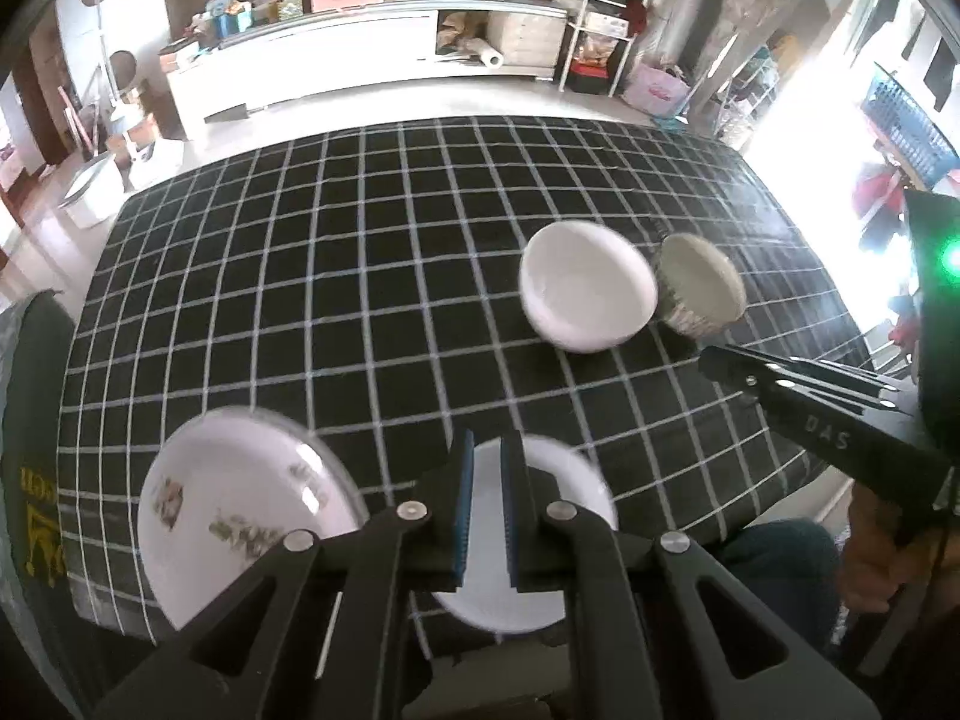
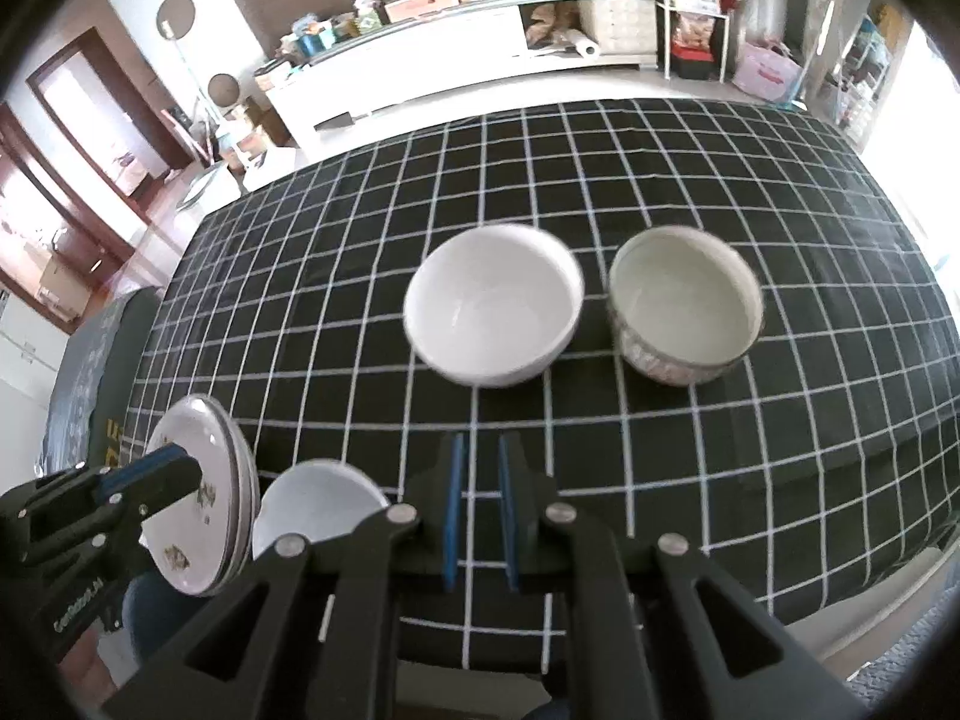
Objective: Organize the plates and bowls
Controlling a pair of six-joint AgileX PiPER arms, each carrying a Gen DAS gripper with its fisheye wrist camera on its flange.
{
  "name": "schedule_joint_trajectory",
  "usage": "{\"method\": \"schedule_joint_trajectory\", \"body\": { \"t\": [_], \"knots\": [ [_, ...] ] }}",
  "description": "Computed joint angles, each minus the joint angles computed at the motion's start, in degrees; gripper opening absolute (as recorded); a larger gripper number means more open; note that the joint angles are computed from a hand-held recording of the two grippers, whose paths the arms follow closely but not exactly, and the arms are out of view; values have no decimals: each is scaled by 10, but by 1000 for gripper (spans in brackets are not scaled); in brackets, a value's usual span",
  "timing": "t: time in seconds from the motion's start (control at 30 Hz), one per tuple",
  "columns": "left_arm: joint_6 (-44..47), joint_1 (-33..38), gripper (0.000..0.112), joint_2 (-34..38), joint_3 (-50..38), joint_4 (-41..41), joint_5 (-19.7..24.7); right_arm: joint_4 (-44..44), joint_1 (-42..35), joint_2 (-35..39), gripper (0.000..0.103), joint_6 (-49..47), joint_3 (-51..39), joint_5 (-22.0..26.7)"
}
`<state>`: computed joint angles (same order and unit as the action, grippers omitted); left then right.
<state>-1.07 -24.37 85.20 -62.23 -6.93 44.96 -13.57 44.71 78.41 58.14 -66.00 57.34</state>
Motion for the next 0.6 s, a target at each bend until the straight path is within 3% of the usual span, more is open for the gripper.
{"method": "schedule_joint_trajectory", "body": {
  "t": [0.33, 0.6],
  "knots": [
    [58, 21, 7, 168, -196, -84, 88, 144, -152, 57, 14, -158, -51, 11],
    [67, 39, 7, 312, -350, -130, 153, 167, -210, 134, 14, -209, -110, 34]
  ]
}}
